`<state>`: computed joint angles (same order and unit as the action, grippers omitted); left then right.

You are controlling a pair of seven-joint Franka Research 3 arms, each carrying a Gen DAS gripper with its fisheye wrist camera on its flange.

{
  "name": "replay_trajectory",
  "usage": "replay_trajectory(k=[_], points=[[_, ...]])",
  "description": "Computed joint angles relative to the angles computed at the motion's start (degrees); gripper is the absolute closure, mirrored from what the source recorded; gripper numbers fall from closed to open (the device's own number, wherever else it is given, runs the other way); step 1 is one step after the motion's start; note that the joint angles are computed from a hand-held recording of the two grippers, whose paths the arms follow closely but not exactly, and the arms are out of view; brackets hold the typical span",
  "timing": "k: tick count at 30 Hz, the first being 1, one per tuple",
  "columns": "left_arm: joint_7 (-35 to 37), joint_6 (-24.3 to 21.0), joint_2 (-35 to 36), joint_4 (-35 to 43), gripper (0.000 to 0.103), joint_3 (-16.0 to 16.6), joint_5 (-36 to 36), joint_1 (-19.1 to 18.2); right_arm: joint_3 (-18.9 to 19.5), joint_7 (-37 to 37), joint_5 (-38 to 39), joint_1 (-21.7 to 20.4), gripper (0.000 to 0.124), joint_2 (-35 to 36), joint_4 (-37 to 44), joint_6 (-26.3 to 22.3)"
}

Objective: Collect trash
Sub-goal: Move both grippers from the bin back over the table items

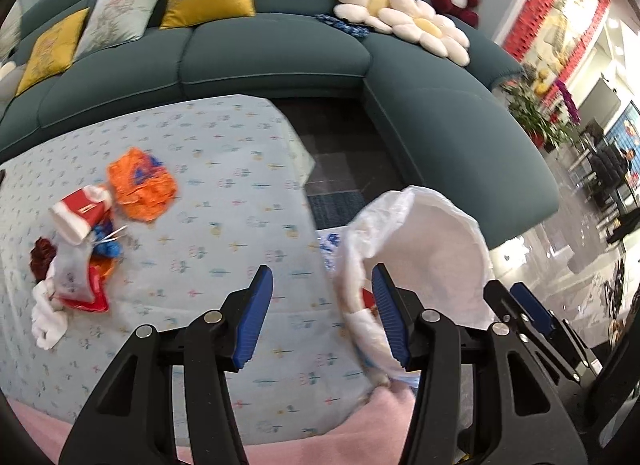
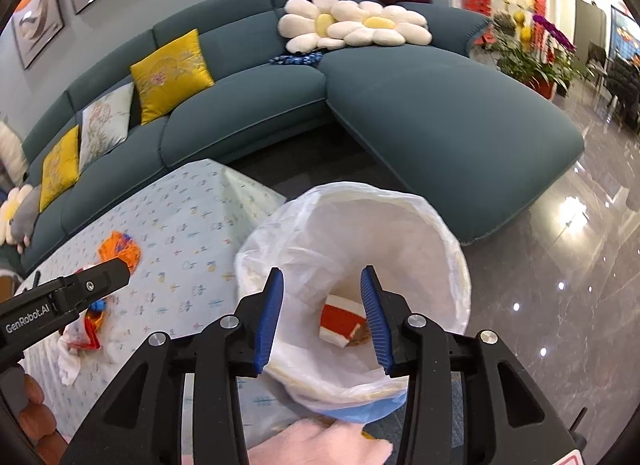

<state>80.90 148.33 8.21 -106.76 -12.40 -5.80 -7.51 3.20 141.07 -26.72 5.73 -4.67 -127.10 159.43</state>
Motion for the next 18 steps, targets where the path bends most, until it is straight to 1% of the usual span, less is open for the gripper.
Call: replay_trajectory(k=[5,7,11,13,18], points=[[0.02,0.85,-2.91,-3.28,0.053,1.61,-0.74,1.89,1.33,-0.60,-0.75,2.19,0.078,1.08,2.57,-1.67],[-0.36,1.45,-4.07,-4.67,0.047,2.40,-0.27,2.57,1.67,-1.10,-0.61,3.44,0.078,1.82,3.88,-2.32],[-0.12,2.29,-6.14,-7.23,0.043,3.76,-0.49,3.98,1.81,-1.85,0.00,5.92,0.077,3.24,6.18,-3.47],[-0.08,2.39,-7.00,-8.36,0.037,4.43,-0.93,4.70,1.98,-2.29,0.38,7.30,0.077,4.02,7.40,-3.95],[-0.27,3.17,-8.92,-11.43,0.033,6.27,-1.48,6.63,2.12,-3.87,1.24,10.67,0.077,6.34,10.56,-5.21]])
